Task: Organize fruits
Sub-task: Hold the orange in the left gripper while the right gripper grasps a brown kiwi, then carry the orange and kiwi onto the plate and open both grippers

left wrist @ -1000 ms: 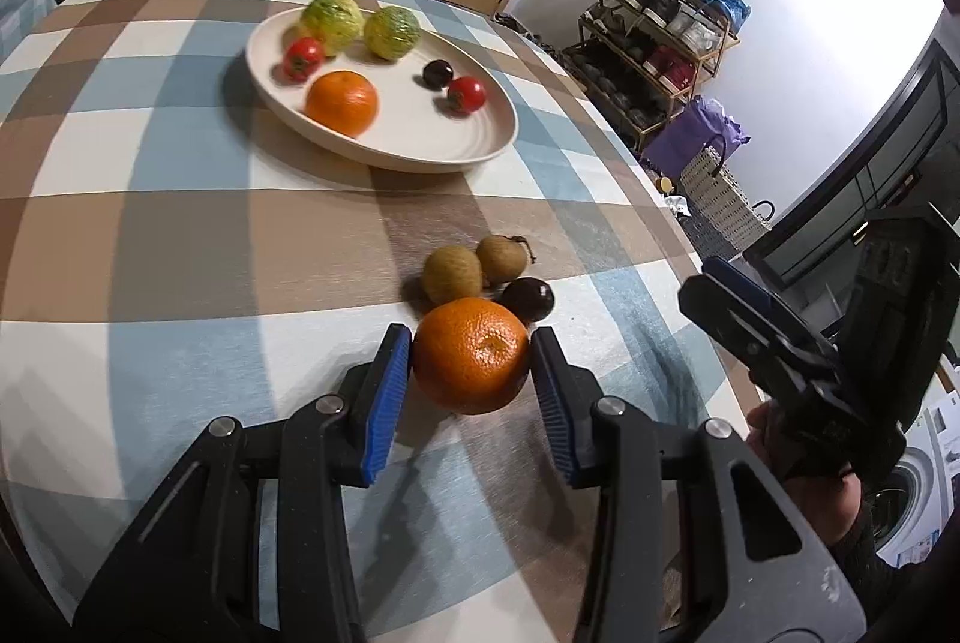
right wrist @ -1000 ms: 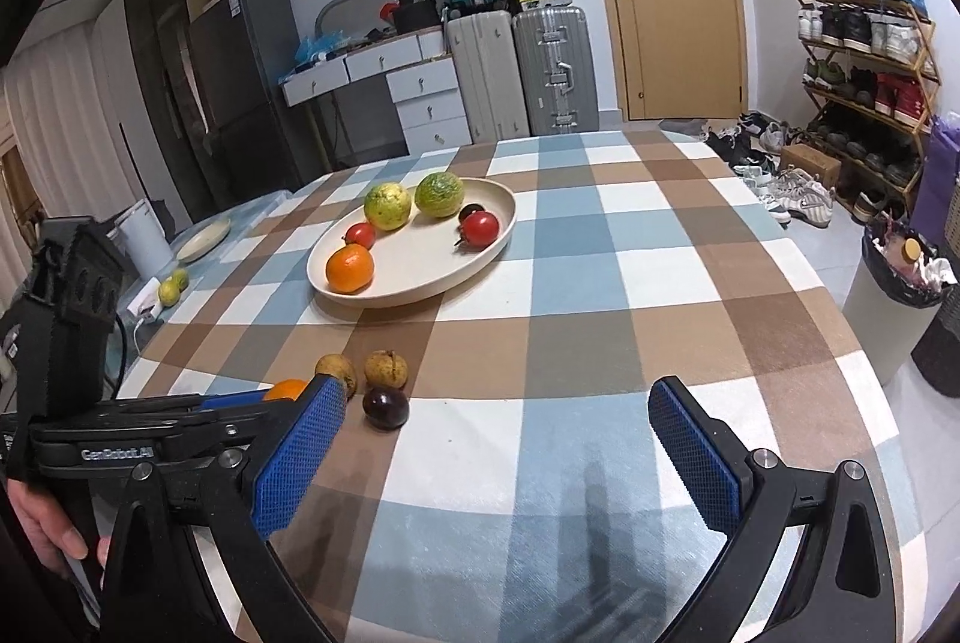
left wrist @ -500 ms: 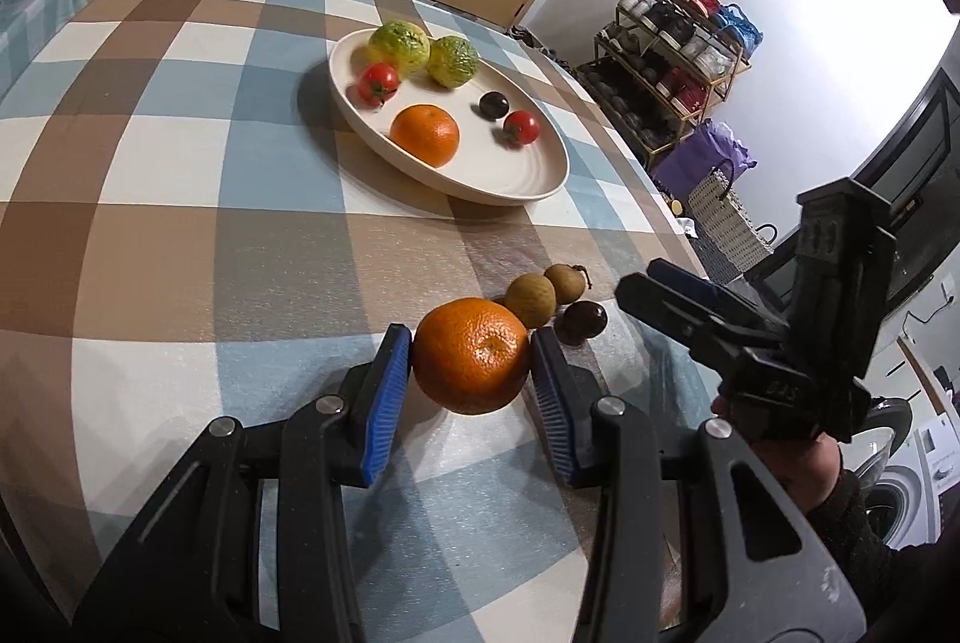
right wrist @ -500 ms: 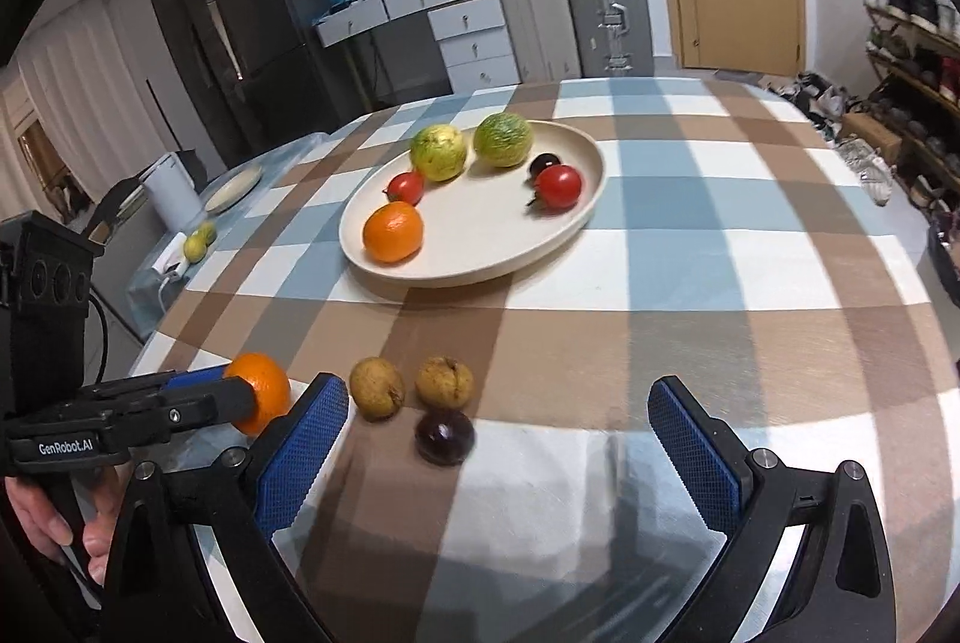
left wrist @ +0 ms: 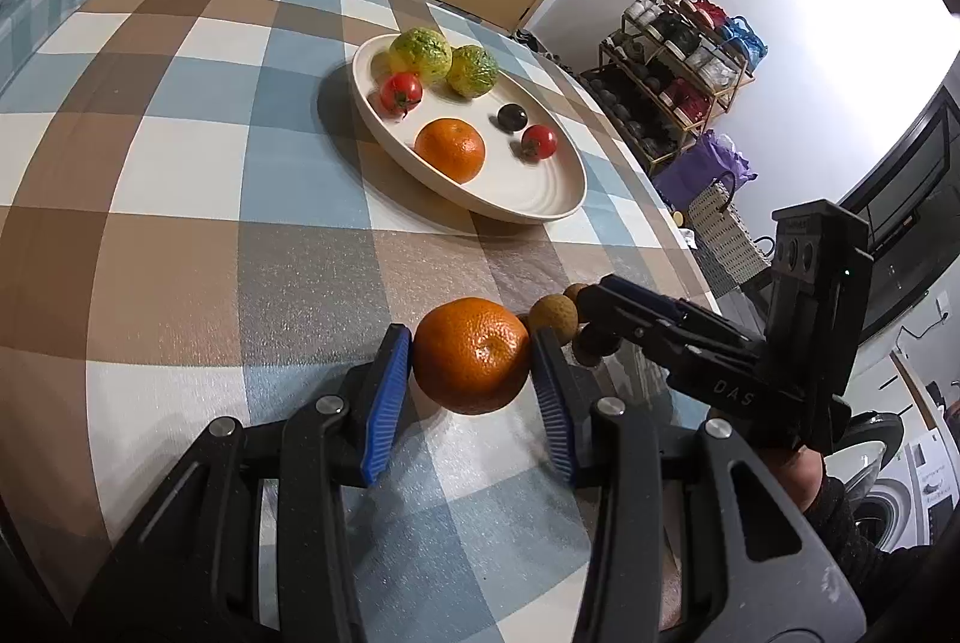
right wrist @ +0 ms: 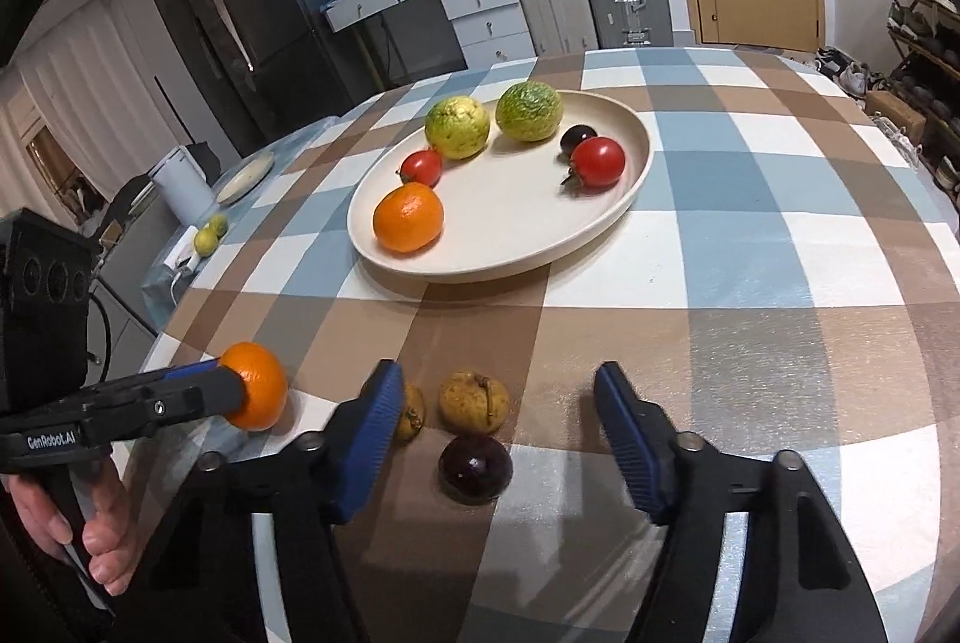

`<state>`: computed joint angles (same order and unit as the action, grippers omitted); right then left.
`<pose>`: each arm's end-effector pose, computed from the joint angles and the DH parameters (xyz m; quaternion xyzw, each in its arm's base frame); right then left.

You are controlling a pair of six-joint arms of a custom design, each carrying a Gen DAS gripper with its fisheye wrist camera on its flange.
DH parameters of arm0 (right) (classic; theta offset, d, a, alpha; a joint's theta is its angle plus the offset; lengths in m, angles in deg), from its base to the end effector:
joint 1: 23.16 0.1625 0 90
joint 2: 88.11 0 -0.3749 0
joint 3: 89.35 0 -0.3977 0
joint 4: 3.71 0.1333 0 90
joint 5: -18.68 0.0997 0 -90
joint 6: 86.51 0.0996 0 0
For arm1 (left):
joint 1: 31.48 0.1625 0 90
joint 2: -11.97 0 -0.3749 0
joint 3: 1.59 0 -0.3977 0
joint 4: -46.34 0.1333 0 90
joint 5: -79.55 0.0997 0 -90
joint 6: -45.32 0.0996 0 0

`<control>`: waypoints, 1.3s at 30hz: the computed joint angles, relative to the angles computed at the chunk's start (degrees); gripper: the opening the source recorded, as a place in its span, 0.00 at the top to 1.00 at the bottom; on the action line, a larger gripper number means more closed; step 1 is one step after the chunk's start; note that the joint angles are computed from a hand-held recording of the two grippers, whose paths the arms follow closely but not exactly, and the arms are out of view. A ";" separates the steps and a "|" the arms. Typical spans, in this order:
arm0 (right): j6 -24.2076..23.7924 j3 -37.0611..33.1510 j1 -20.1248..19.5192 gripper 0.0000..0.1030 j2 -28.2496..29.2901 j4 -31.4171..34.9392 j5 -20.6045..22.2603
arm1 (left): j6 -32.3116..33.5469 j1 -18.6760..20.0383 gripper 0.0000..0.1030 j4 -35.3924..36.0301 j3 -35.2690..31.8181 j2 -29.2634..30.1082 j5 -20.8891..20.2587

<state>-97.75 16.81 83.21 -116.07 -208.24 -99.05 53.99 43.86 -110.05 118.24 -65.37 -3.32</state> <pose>0.2370 -0.4984 -0.0630 0.1476 -0.9137 0.3126 0.2139 0.0127 -0.5270 0.2097 0.1848 0.9589 -0.2096 0.0500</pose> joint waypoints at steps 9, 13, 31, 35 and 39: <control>1.09 1.34 -1.65 0.75 -1.07 1.02 5.56 | -0.08 -0.67 0.63 -0.24 -0.54 0.84 0.96; 1.88 2.66 -2.55 0.75 -1.96 -1.39 8.32 | 0.02 -1.33 0.63 -0.42 -1.45 1.74 1.70; 0.52 0.53 -4.26 0.75 -7.10 -0.93 15.26 | 0.77 -4.50 0.63 -0.85 -13.51 10.88 3.94; -0.91 -3.18 -4.11 0.75 -7.28 2.10 16.20 | 1.03 -5.18 0.63 -0.87 -17.78 14.50 3.82; -1.88 -7.56 -4.30 0.75 -6.96 6.04 16.94 | 1.45 -5.76 0.63 -0.21 -22.09 18.58 4.15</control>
